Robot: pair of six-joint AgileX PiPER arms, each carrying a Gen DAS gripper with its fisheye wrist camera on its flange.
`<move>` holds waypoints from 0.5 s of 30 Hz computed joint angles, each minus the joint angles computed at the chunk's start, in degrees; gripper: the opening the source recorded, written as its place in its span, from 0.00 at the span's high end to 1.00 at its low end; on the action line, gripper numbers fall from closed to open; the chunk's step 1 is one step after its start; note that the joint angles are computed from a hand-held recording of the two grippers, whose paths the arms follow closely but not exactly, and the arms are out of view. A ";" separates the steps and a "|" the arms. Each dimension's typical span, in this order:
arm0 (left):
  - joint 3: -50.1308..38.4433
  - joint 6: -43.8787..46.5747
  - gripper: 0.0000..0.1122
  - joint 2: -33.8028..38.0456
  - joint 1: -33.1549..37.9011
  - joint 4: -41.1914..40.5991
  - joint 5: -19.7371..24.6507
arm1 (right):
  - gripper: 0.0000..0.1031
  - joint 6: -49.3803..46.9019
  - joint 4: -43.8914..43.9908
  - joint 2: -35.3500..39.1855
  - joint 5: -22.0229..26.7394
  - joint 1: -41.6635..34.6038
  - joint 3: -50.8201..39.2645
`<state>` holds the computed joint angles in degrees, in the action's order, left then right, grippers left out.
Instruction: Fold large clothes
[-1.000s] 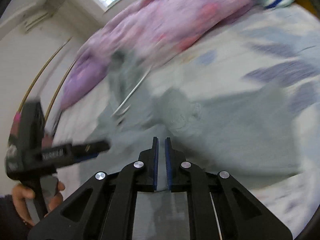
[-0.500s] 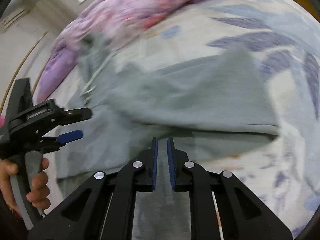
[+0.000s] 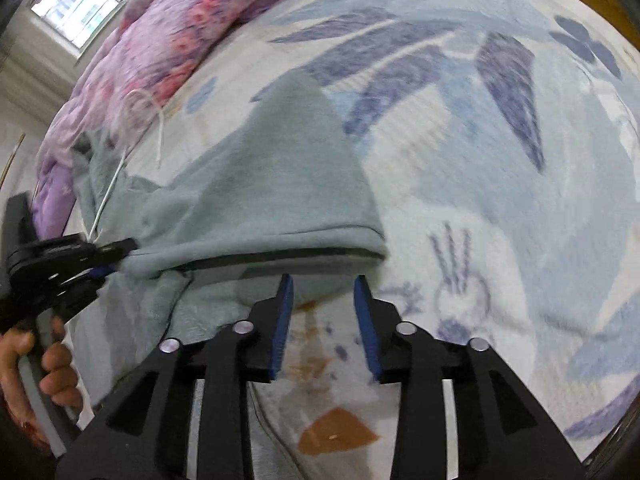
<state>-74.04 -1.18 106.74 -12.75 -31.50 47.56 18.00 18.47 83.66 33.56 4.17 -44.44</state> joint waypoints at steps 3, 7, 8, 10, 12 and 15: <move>4.77 5.67 0.90 -8.37 5.02 -2.81 0.45 | 0.54 3.66 -1.29 -0.79 0.16 2.48 0.08; 9.99 15.28 0.90 -19.08 20.61 -7.54 8.03 | 0.51 5.48 -0.06 -0.68 -0.42 8.06 -1.33; 10.60 17.19 0.90 -20.56 24.03 -8.44 9.86 | 0.50 6.45 -0.39 -0.21 -0.40 9.49 -2.10; 10.63 24.28 0.90 -21.33 34.26 -12.28 17.70 | 0.48 8.65 -1.20 0.94 -0.63 12.82 -3.73; 10.59 25.47 0.90 -20.18 38.51 -10.78 20.30 | 0.46 13.39 -6.68 3.50 0.64 17.15 -6.77; 11.60 25.39 0.90 -16.83 39.72 -9.73 19.67 | 0.46 18.77 -11.52 5.94 2.13 20.62 -9.47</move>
<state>-62.43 24.21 89.91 26.97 -41.23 67.23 36.77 6.95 89.60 35.69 24.79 -53.91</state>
